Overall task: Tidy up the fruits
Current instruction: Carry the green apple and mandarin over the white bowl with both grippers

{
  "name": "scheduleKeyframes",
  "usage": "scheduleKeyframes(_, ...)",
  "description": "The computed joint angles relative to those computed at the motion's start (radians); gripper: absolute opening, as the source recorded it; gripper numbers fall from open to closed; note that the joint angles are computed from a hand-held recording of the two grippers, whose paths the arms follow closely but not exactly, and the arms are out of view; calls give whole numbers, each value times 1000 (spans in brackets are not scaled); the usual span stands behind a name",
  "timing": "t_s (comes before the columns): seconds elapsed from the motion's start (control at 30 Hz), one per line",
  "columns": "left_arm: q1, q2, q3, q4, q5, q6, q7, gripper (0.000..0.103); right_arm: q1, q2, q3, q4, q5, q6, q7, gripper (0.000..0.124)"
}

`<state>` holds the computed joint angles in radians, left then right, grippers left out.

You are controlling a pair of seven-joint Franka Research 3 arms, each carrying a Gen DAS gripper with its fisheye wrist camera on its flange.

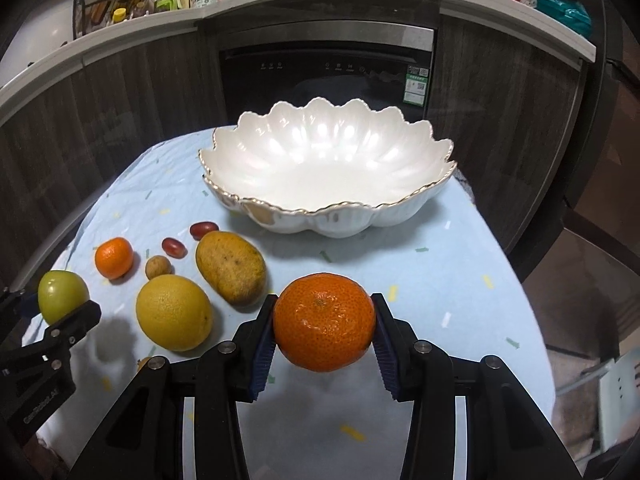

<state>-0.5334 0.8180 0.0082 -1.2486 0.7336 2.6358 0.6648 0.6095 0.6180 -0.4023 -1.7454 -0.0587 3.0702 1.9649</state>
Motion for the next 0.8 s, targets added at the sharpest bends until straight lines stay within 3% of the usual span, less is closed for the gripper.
scheduleKeyframes(0.47, -14, -3, -2, 54, 9, -19, 28, 48, -1, -50, -9, -30, 7, 20, -5, 45)
scheduleKeyframes(0.8, -10, 48, -14, 168, -39, -33, 99, 48, -6, -62, -17, -16, 2, 12, -9, 45)
